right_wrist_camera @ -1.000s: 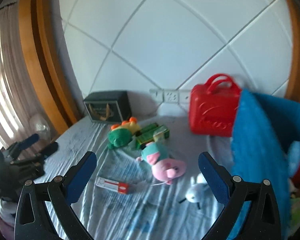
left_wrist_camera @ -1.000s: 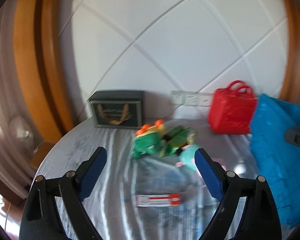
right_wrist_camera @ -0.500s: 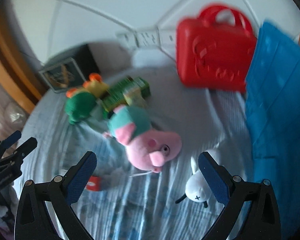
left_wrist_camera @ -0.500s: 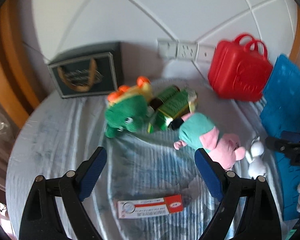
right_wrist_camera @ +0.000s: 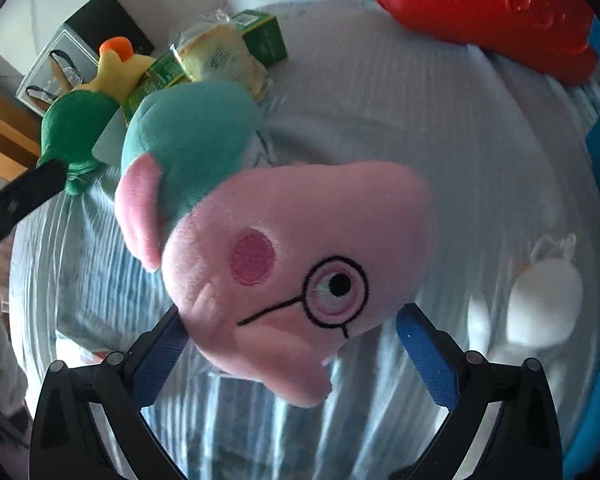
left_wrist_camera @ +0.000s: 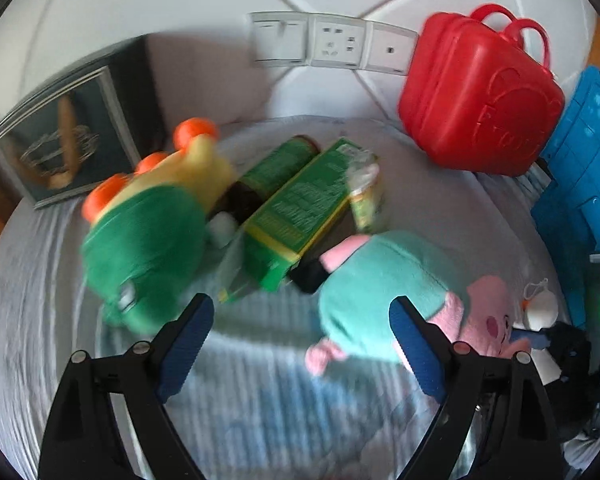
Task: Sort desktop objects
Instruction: 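Grasp the George pig plush with the right tool while the left tool grasps it too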
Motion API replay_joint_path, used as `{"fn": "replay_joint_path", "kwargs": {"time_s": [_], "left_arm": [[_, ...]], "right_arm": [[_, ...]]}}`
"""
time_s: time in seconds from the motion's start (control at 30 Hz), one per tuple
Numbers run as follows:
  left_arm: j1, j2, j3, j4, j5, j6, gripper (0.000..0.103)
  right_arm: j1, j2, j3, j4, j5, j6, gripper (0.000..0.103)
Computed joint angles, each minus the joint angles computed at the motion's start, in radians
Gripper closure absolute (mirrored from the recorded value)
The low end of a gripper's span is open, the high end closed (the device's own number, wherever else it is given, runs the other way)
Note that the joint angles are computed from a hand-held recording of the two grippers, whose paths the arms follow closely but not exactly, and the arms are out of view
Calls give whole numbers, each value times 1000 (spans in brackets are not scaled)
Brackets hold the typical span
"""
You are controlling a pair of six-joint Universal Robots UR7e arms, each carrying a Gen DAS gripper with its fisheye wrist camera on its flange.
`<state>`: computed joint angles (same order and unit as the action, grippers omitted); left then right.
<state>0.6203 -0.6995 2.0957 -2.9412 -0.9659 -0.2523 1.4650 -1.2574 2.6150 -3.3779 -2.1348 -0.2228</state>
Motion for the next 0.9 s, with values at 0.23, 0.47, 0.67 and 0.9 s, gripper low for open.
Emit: {"fn": "replay_joint_path", "kwargs": {"time_s": [0.23,0.47,0.67,0.9], "left_arm": [[11,113,-147,59,-196,80,13],[24,113,-119,119,-236,68,10],[26,44,9,33,-247,52,4],[-29,79,32,127,-107,47,10]], "right_arm": [[-42,-89,48,-10,-46,-141,1],[-56,-130,101,4,-21,-107,1],[-69,-357,140,144,79,-8,1],[-47,-310,75,108,108,58,1]]}}
